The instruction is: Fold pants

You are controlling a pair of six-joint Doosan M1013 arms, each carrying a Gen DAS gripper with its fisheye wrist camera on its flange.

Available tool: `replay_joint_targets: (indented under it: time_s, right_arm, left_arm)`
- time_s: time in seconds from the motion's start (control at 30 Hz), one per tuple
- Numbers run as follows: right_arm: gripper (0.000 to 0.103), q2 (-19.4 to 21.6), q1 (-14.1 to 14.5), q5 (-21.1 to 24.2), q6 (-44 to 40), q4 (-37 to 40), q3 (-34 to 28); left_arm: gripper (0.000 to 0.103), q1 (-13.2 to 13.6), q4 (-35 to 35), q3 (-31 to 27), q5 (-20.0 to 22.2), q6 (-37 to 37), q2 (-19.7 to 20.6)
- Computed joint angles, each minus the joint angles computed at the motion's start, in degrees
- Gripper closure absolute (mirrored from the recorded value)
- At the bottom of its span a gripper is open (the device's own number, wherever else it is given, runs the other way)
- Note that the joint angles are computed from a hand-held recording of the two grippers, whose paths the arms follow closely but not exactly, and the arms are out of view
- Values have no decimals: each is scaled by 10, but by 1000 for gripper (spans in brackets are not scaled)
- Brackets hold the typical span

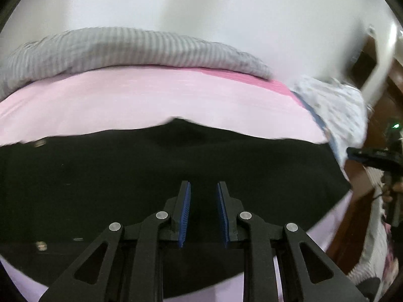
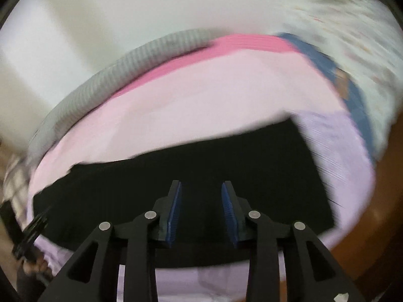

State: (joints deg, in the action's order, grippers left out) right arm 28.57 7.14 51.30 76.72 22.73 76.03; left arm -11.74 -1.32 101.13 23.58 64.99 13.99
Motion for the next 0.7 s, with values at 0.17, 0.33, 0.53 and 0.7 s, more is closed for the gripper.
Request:
replay_joint_targets:
  time_s: [0.17, 0.33, 0.53, 0.7]
  right_arm:
    - [69, 59, 53, 83, -81, 69, -87]
    - [67, 122, 101, 167, -121, 94, -181]
    - [62, 183, 140, 241, -125, 85, -266]
    - [55, 222, 158, 282, -129, 66, -319]
  left_arm:
    - [80, 14, 88, 19, 21, -108, -3]
    - [80, 26, 76, 45, 17, -106, -9]
    - [80, 32, 50, 56, 11, -83, -15]
    - [80, 36, 20, 66, -6, -59, -19]
